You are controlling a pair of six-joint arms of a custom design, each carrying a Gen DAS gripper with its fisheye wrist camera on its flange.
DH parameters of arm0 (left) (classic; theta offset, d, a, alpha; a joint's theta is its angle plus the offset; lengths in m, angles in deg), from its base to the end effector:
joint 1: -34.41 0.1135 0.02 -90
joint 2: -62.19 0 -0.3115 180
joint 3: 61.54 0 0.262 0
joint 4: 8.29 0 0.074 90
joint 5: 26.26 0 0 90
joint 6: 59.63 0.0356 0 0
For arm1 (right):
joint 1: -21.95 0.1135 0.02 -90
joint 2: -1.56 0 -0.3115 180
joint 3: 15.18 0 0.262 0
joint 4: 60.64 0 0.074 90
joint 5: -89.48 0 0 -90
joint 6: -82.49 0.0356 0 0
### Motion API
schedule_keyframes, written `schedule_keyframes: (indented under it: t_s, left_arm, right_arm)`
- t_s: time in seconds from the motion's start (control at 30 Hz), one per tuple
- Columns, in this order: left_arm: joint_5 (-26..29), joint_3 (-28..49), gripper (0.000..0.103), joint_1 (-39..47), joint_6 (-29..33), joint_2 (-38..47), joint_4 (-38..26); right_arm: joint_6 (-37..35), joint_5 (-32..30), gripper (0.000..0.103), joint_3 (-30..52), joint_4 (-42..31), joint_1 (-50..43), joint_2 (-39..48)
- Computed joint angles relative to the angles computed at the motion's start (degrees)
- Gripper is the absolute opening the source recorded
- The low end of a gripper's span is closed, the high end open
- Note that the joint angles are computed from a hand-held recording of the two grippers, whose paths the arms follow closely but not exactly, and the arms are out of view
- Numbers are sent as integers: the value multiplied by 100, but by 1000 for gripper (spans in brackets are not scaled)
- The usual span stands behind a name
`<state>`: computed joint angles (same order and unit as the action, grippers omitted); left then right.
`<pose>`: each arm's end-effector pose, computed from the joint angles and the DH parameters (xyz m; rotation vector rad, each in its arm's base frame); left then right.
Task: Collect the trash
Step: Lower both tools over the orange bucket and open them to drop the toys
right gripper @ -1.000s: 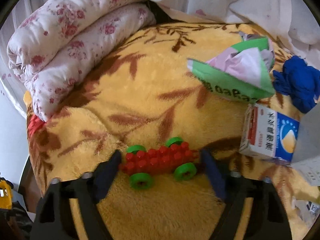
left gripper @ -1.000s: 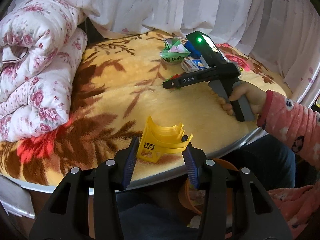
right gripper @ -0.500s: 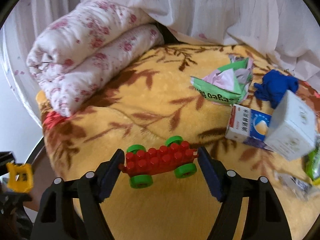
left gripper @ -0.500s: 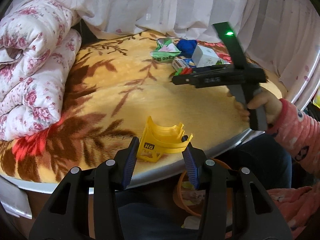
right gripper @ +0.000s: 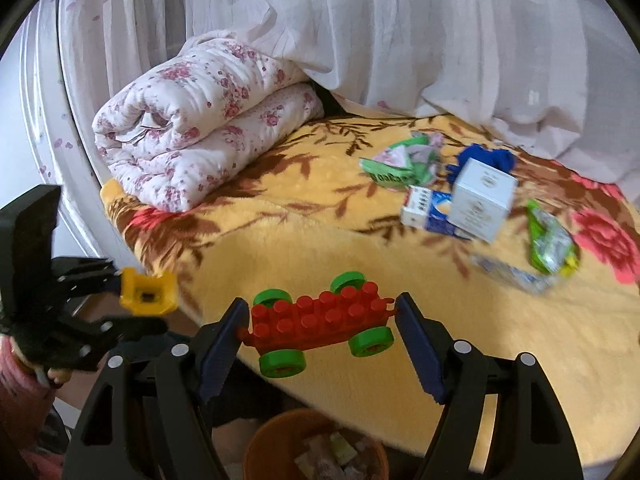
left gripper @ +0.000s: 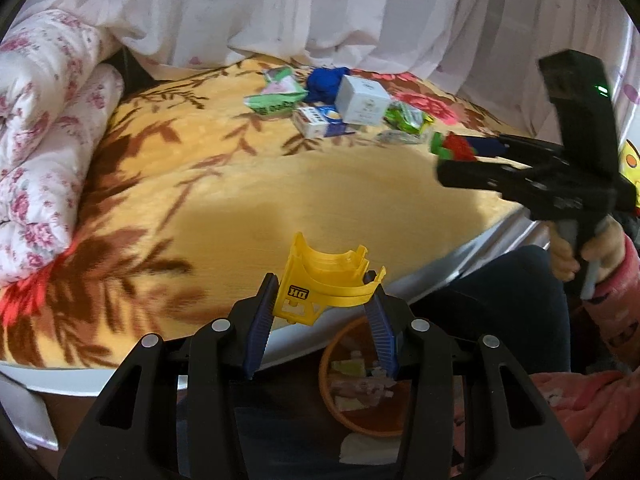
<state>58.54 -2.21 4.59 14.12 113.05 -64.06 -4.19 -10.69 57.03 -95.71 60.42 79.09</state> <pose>0.1376 -0.0751 0.3133 0.2421 2.3968 -0.2678 0.2284 0.1895 0.3227 -0.7945 2.1913 0.5775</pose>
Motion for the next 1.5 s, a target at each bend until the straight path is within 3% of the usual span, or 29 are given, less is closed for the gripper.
schedule_keyframes:
  t_s: [0.3, 0.57, 0.87, 1.5]
  left_arm:
    - [-404, -158, 43, -1069, -707, 459, 417]
    - [-599, -469, 43, -1762, -1320, 922, 700]
    - [-289, -882, 43, -2166, -1833, 1620, 1143]
    - [919, -1363, 43, -1729, -2315, 3559, 2050]
  right_arm:
    - [21, 214, 74, -967, -469, -281, -1306]
    - [59, 270, 74, -1596, -763, -383, -1823]
    - [277, 235, 74, -2198, -540, -287, -1637]
    - [630, 126, 74, -2652, 135, 115, -135]
